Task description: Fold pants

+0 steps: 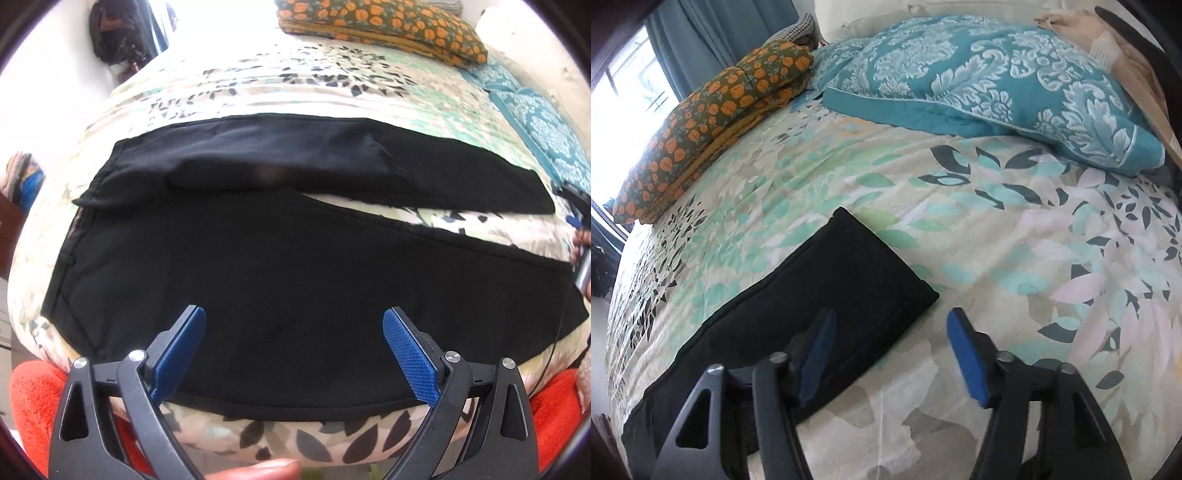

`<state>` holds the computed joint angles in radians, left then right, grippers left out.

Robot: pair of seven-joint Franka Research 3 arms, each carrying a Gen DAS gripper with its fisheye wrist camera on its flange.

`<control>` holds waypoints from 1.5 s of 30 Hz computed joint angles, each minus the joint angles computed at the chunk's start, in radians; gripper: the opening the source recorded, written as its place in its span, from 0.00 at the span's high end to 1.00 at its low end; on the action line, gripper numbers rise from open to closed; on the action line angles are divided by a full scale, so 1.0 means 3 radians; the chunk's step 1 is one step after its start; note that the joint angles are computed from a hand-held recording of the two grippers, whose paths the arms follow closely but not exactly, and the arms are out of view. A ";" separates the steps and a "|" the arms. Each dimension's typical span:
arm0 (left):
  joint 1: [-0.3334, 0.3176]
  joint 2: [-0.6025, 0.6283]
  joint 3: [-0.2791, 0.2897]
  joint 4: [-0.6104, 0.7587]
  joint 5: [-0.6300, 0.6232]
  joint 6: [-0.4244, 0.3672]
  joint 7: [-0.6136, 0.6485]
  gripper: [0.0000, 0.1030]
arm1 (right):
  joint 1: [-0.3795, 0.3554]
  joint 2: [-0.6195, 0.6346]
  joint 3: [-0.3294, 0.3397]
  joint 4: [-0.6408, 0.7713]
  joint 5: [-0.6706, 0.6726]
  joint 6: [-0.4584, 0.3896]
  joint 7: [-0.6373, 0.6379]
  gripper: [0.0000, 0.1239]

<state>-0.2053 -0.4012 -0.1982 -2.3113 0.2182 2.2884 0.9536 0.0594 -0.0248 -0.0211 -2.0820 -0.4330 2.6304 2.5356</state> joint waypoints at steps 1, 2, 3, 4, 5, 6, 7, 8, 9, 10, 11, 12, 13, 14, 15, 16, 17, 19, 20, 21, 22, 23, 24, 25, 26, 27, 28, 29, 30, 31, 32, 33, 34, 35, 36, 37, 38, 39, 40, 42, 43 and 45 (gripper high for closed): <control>0.0052 -0.0020 0.0002 -0.0024 0.0069 0.0025 -0.0051 0.05 | 0.0081 -0.0101 -0.0025 -0.0077 -0.0007 0.0072 -0.0157 0.37; 0.0101 -0.0028 0.0005 -0.0037 0.0137 0.0040 -0.0095 0.05 | 0.0271 -0.0184 -0.0135 -0.0115 0.0019 0.0078 -0.0286 0.37; 0.0145 -0.0027 0.0007 -0.0049 0.0201 0.0058 -0.0131 0.05 | 0.0510 -0.0270 -0.0253 -0.0137 -0.0016 0.0005 -0.0361 0.37; 0.0180 -0.0016 0.0004 -0.0062 0.0268 0.0078 -0.0158 0.05 | 0.0644 -0.0374 -0.0269 -0.0205 0.0054 -0.0016 -0.0517 0.36; 0.0219 0.0001 -0.0014 -0.0081 0.0364 0.0110 -0.0195 0.05 | 0.0678 -0.0482 -0.0176 -0.0285 0.0240 -0.0042 -0.0738 0.35; 0.0257 0.0022 -0.0037 -0.0107 0.0476 0.0146 -0.0235 0.05 | 0.0705 -0.0564 -0.0059 -0.0376 0.0413 -0.0018 -0.0894 0.33; 0.0287 0.0046 -0.0047 -0.0137 0.0569 0.0177 -0.0264 0.05 | 0.0784 -0.0651 0.0011 -0.0498 0.0542 0.0033 -0.1002 0.29; 0.0314 0.0080 -0.0061 -0.0164 0.0651 0.0192 -0.0307 0.05 | 0.0929 -0.0723 0.0027 -0.0600 0.0711 0.0057 -0.1142 0.28; 0.0329 0.0114 -0.0059 -0.0194 0.0697 0.0191 -0.0338 0.05 | 0.0972 -0.0756 0.0149 -0.0686 0.0877 0.0101 -0.1262 0.28; 0.0323 0.0133 -0.0029 -0.0228 0.0678 0.0176 -0.0321 0.05 | 0.1027 -0.0759 0.0259 -0.0715 0.1060 0.0056 -0.1423 0.28; 0.0294 0.0156 0.0015 -0.0270 0.0599 0.0151 -0.0255 0.05 | 0.0994 -0.0747 0.0440 -0.0736 0.1219 0.0014 -0.1570 0.28; 0.0252 0.0173 0.0077 -0.0300 0.0482 0.0103 -0.0110 0.05 | 0.0945 -0.0725 0.0625 -0.0774 0.1304 0.0037 -0.1623 0.28; 0.0204 0.0182 0.0126 -0.0335 0.0349 0.0020 0.0055 0.05 | 0.0956 -0.0695 0.0731 -0.0803 0.1304 0.0048 -0.1606 0.28; 0.0170 0.0115 0.0173 -0.0430 0.0228 0.0011 0.0187 0.04 | 0.0962 -0.0653 0.0814 -0.0801 0.1200 -0.0001 -0.1524 0.28; 0.0148 -0.0033 0.0215 -0.0560 0.0130 0.0065 0.0277 0.04 | 0.1041 -0.0622 0.0820 -0.0774 0.1101 -0.0148 -0.1438 0.28; 0.0122 -0.0169 0.0252 -0.0634 0.0042 0.0006 0.0398 0.04 | 0.1176 -0.0631 0.0759 -0.0781 0.1045 -0.0262 -0.1314 0.29; 0.0097 -0.0297 0.0302 -0.0691 -0.0051 -0.0058 0.0534 0.04 | 0.1247 -0.0709 0.0736 -0.0857 0.1056 -0.0253 -0.1248 0.29; 0.0130 -0.0576 0.0384 -0.0832 -0.0167 -0.0087 0.0659 0.05 | 0.1365 -0.0950 0.0658 -0.1057 0.1198 -0.0197 -0.1191 0.29; 0.0198 -0.0700 0.0407 -0.0891 -0.0188 -0.0106 0.0626 0.05 | 0.1542 -0.1073 0.0505 -0.1164 0.1200 -0.0163 -0.1092 0.29; 0.0271 -0.0789 0.0437 -0.0930 -0.0221 -0.0139 0.0572 0.05 | 0.1661 -0.1202 0.0392 -0.1297 0.1316 -0.0079 -0.1105 0.29; 0.0337 -0.0849 0.0490 -0.0955 -0.0284 -0.0187 0.0523 0.05 | 0.1710 -0.1318 0.0357 -0.1401 0.1567 -0.0011 -0.1165 0.29; 0.0394 -0.0882 0.0567 -0.0974 -0.0384 -0.0226 0.0476 0.05 | 0.1773 -0.1412 0.0330 -0.1529 0.1853 0.0129 -0.1306 0.29; 0.0452 -0.0894 0.0641 -0.0991 -0.0496 -0.0256 0.0419 0.05 | 0.1914 -0.1450 0.0242 -0.1605 0.2084 0.0240 -0.1373 0.29; 0.0505 -0.0894 0.0701 -0.1006 -0.0601 -0.0275 0.0366 0.05 | 0.1969 -0.1441 0.0236 -0.1637 0.2478 0.0315 -0.1594 0.29; 0.0549 -0.0900 0.0740 -0.1028 -0.0682 -0.0270 0.0333 0.05 | 0.1990 -0.1396 0.0267 -0.1639 0.2888 0.0391 -0.1880 0.29; 0.0592 -0.0909 0.0755 -0.1058 -0.0727 -0.0228 0.0309 0.05 | 0.2070 -0.1337 0.0239 -0.1625 0.3191 0.0477 -0.2078 0.29; 0.0647 -0.0915 0.0732 -0.1082 -0.0714 -0.0176 0.0274 0.05 | 0.2124 -0.1265 0.0234 -0.1579 0.3491 0.0531 -0.2269 0.29; 0.0694 -0.0918 0.0692 -0.1082 -0.0675 -0.0178 0.0239 0.06 | 0.2073 -0.1158 0.0320 -0.1485 0.3630 0.0535 -0.2379 0.29; 0.0713 -0.0935 0.0663 -0.1074 -0.0648 -0.0187 0.0224 0.06 | 0.1910 -0.1107 0.0500 -0.1408 0.3636 0.0477 -0.2388 0.29; 0.0709 -0.0988 0.0642 -0.1074 -0.0625 -0.0173 0.0237 0.06 | 0.1789 -0.1061 0.0624 -0.1322 0.3621 0.0430 -0.2426 0.29; 0.0691 -0.1051 0.0614 -0.1079 -0.0586 -0.0120 0.0271 0.06 | 0.1763 -0.1038 0.0668 -0.1254 0.3504 0.0424 -0.2421 0.29; 0.0671 -0.1090 0.0572 -0.1068 -0.0522 -0.0053 0.0311 0.06 | 0.1750 -0.1018 0.0672 -0.1190 0.3325 0.0412 -0.2405 0.29; 0.0650 -0.1088 0.0534 -0.1037 -0.0457 0.0011 0.0351 0.06 | 0.1705 -0.0988 0.0686 -0.1096 0.3195 0.0333 -0.2434 0.29; 0.0619 -0.1051 0.0509 -0.0988 -0.0400 0.0082 0.0402 0.06 | 0.1712 -0.0944 0.0652 -0.1018 0.3003 0.0311 -0.2373 0.29; 0.0584 -0.0980 0.0504 -0.0923 -0.0369 0.0153 0.0459 0.06 | 0.1823 -0.0883 0.0503 -0.0927 0.2736 0.0281 -0.2243 0.29; 0.0561 -0.0888 0.0508 -0.0842 -0.0361 0.0207 0.0493 0.06 | 0.2009 -0.0814 0.0282 -0.0832 0.2529 0.0253 -0.2161 0.29; 0.0554 -0.0789 0.0512 -0.0762 -0.0366 0.0266 0.0496 0.06 | 0.2089 -0.0723 0.0158 -0.0685 0.2341 0.0174 -0.2102 0.29; 0.0547 -0.0698 0.0531 -0.0708 -0.0387 0.0364 0.0503 0.05 | 0.2067 -0.0589 0.0135 -0.0476 0.2231 0.0068 -0.2130 0.29; 0.0536 -0.0585 0.0560 -0.0651 -0.0416 0.0473 0.0531 0.05 | 0.1942 -0.0442 0.0200 -0.0222 0.2235 -0.0093 -0.2267 0.29; 0.0584 -0.0366 0.0543 -0.0535 -0.0394 0.0590 0.0517 0.05 | 0.1523 -0.0072 0.0535 0.0360 0.2092 -0.0360 -0.2492 0.29; 0.0632 -0.0297 0.0504 -0.0521 -0.0353 0.0651 0.0451 0.05 | 0.1447 0.0122 0.0597 0.0651 0.1958 -0.0440 -0.2531 0.29; 0.0672 -0.0282 0.0461 -0.0634 -0.0301 0.0837 0.0354 0.05 | 0.1375 0.0586 0.0675 0.1233 0.1705 -0.0454 -0.2677 0.29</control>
<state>-0.0038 -0.4858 -0.0600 -2.5014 0.1279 2.5395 1.0598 0.4719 0.1510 0.1814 -1.7122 0.0783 2.4940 1.7324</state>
